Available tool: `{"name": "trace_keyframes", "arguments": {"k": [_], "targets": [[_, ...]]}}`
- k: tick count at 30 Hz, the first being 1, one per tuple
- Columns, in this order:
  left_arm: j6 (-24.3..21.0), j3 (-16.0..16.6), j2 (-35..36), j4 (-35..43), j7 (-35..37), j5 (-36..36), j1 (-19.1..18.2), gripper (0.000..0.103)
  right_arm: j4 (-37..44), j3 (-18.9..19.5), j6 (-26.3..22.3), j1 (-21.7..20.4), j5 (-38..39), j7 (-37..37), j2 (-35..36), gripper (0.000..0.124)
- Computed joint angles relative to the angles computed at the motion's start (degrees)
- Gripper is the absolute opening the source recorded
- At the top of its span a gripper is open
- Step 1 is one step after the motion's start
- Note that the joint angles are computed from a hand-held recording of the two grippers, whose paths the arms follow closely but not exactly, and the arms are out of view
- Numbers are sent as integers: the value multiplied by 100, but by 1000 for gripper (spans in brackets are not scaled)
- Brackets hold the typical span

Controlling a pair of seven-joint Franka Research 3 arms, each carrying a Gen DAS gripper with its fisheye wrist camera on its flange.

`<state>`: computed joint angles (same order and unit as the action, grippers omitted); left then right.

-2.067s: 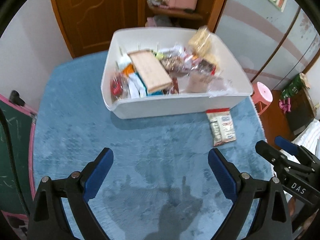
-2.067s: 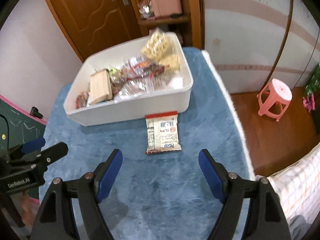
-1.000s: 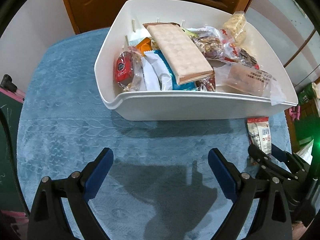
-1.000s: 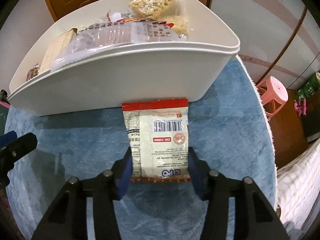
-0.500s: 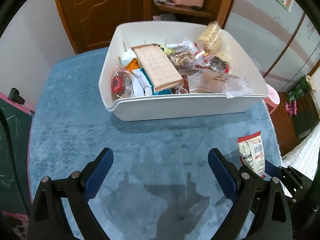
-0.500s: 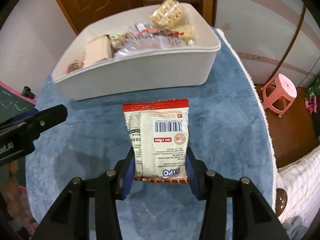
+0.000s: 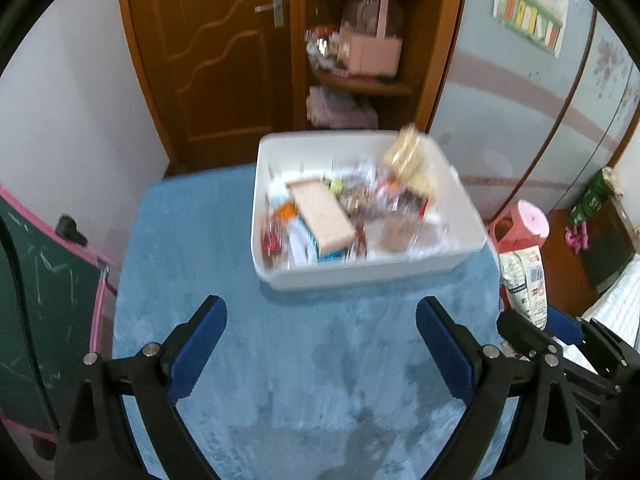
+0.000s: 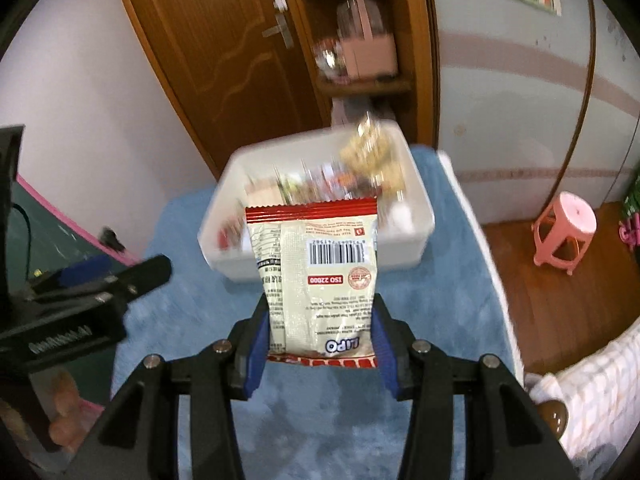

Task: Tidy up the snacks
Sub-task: 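Lift the LIPO bag with the right tool and carry it over the bin, then open the right tool to drop the LIPO bag into the bin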

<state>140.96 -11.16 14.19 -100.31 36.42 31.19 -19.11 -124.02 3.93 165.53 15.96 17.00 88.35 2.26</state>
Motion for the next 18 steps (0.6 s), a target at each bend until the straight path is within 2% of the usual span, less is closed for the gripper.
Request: {"name": "trace_keyframes", "arguments": {"k": [4, 7, 9, 14, 18], "targets": [[-7, 57, 108, 528, 135, 104, 17, 96, 446, -33, 160, -10, -190, 58, 60, 47], [-40, 159, 288, 994, 121, 279, -9, 103, 870, -119, 336, 18, -640, 421, 243, 47], [-89, 267, 463, 1386, 47, 449, -39, 103, 1244, -228, 360, 73, -998, 774, 448, 47], [-256, 464, 940, 2295, 58, 608, -68, 103, 2293, -552, 135, 282, -1687, 1425, 1144, 47], [-517, 634, 1464, 3085, 197, 662, -128, 103, 3124, -574, -263, 291, -1704, 1472, 1723, 47]]}}
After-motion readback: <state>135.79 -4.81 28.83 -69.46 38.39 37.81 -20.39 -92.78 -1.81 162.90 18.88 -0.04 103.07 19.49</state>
